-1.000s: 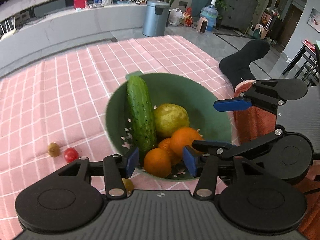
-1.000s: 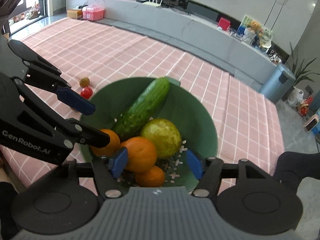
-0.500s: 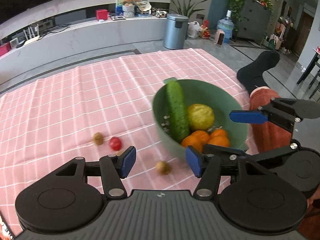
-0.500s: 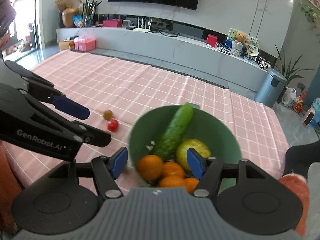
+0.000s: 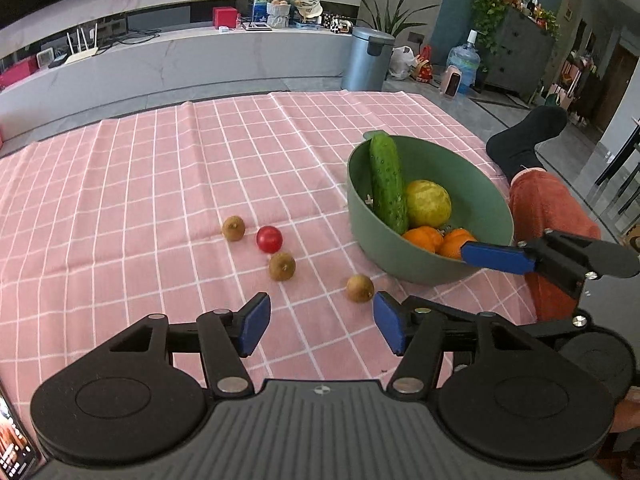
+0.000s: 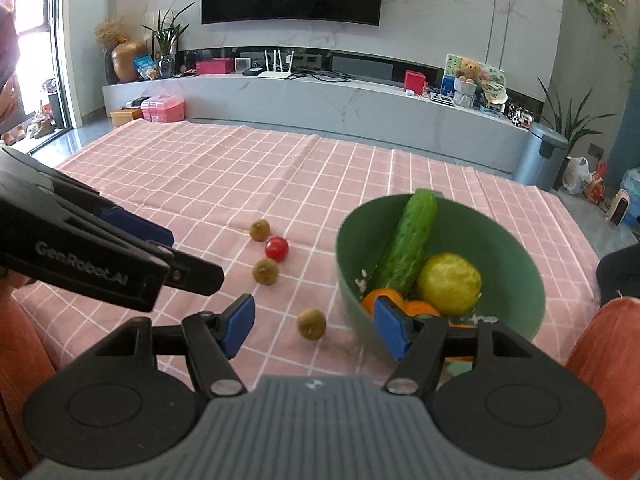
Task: Organize fruits
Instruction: 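Move both open tools back toward the kiwis on the tablecloth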
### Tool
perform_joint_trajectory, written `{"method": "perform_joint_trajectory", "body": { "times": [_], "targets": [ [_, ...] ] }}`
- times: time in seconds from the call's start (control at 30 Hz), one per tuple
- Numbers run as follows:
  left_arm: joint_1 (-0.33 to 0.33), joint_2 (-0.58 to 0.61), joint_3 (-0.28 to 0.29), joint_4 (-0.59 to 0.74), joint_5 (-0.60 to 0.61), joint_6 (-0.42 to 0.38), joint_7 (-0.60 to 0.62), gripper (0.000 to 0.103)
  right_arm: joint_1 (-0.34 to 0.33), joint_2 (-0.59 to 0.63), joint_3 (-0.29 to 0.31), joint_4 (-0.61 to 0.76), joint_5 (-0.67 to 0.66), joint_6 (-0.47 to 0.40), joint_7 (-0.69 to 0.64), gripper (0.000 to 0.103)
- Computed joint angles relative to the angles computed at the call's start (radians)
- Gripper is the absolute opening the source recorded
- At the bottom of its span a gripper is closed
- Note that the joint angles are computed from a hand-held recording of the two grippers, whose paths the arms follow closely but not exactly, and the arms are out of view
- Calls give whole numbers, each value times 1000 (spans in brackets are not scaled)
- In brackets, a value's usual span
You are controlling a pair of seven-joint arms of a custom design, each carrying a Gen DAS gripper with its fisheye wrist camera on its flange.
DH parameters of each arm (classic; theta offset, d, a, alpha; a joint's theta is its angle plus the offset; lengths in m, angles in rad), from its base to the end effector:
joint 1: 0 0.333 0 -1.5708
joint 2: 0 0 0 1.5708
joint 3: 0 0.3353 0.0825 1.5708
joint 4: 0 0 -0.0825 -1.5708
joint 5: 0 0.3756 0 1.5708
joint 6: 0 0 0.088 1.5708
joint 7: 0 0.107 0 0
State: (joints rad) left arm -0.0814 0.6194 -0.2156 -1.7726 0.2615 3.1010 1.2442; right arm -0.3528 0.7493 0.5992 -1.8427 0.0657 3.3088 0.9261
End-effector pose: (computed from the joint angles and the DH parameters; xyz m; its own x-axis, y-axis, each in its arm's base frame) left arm 0.6833 -0.2039 0.3242 -0.1973 -0.9674 0.1589 -0.7615 0.0492 -0.6463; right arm 0.6936 0.0883 0.2886 0.4712 -0.8805 0.0511 -0.5468 -0.3371 -0.7664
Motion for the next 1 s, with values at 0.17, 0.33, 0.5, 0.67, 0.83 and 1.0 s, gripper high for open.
{"method": "perform_joint_trajectory", "body": {
  "times": [0.17, 0.33, 0.5, 0.67, 0.83, 1.0],
  "targets": [
    [78, 28, -84, -12, -28, 17, 35, 66, 56, 11, -49, 20, 7, -6, 13, 50],
    [48, 54, -41, 7, -47, 49, -18, 56, 141, 29, -130, 74, 63, -51, 23, 36],
    [0, 95, 15, 58, -21, 77, -47, 48, 235, 61, -217, 133, 135, -67, 40, 29],
    [-10, 149, 25, 129, 2, 46, -50, 46, 322, 96, -306, 201, 187, -78, 74, 29],
    [-29, 196, 46, 181, 8, 39, -66, 46, 365, 125, -350, 249, 223, -112, 102, 28],
    [-80, 231, 110, 227, 22, 36, -91, 46, 380, 147, -362, 285, 238, -136, 103, 23]
  ]
}}
